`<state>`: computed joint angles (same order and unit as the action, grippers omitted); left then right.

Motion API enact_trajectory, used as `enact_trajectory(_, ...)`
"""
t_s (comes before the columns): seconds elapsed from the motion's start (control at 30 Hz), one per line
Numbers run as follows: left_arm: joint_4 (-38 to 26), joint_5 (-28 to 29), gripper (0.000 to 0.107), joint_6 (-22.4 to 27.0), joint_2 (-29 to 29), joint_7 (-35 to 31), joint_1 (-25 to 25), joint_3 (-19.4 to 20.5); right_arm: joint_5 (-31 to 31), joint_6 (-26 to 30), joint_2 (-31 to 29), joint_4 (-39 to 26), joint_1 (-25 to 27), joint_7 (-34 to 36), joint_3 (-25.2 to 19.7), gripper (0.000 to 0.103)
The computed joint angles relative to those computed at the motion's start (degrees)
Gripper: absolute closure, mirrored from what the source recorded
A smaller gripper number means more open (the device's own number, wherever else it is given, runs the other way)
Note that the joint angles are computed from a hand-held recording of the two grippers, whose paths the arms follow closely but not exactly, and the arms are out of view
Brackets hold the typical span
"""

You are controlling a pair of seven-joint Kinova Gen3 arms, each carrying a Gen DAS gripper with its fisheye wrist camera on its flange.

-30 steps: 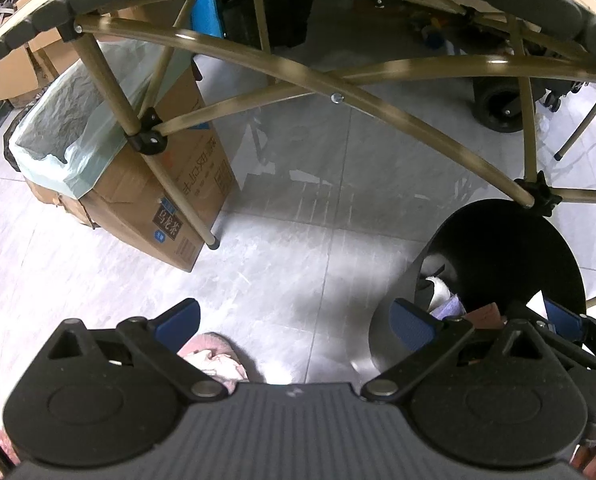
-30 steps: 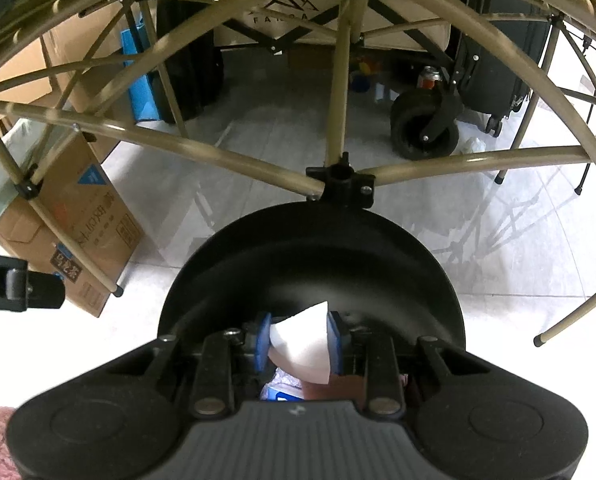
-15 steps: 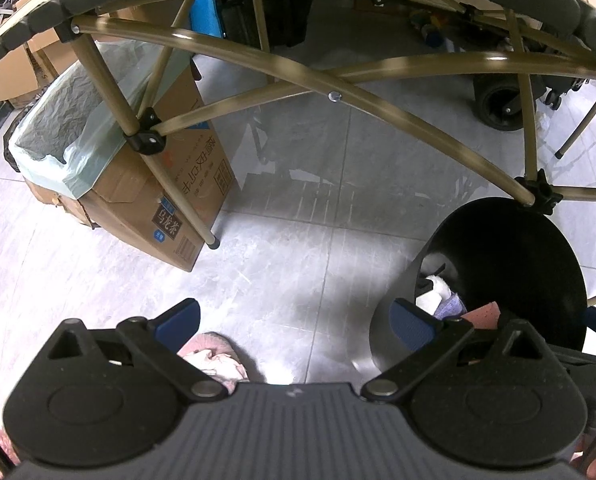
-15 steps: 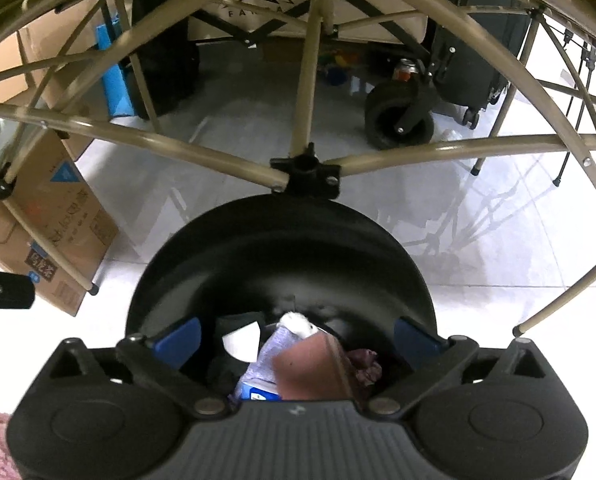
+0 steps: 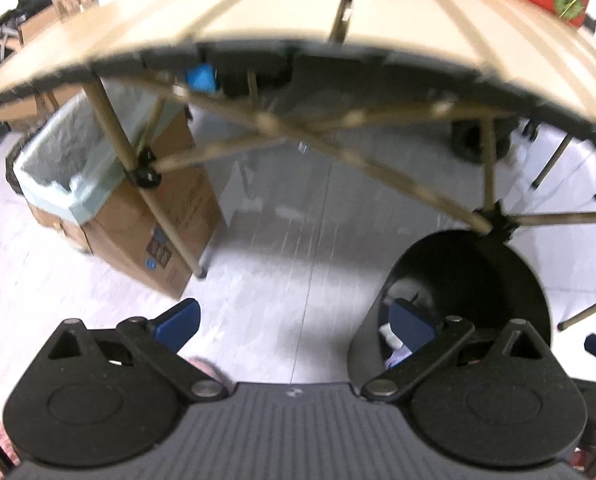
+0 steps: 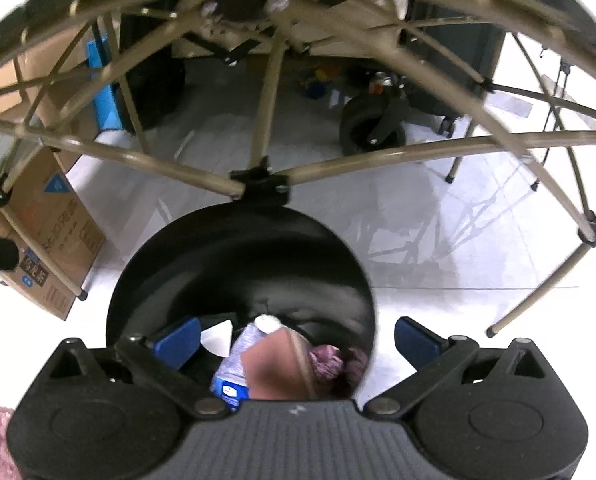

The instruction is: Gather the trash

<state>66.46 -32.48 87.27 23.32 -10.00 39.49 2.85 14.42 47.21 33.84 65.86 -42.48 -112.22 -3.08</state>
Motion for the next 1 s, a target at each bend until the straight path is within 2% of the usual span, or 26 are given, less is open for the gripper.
enact_trajectory(0.17,-0.5,-6.5,0.005,0.7,-2.2,1.5,5.7,0.9,-1.1,-4.6,-8.0,8.1,2.0,-1.1,-0.9,0.000)
enact_trajectory(0.37,-2.7,-15.1,0.004,6.2,-4.1,1.0,14.3,3.2,2.7,-9.8,-20.8,19.5,1.9,-3.4,-2.7,0.000)
enact_trajectory(0.53,-2.6,-19.6,0.004,9.4,-6.0,3.3,20.5,6.0,4.0,-12.1,-31.2,27.9,4.7,-4.4,-6.6,0.000)
enact_trajectory(0.8,-4.3,-23.1,0.004,14.2,-4.5,4.7,27.9,7.6,1.1,-11.4,-42.3,35.4,10.1,-4.4,-12.0,0.000)
enact_trajectory(1.0,-4.6,-22.4,0.004,15.4,-4.3,4.8,30.3,8.0,-2.0,-10.2,-46.4,38.0,13.4,-3.0,-15.7,0.000)
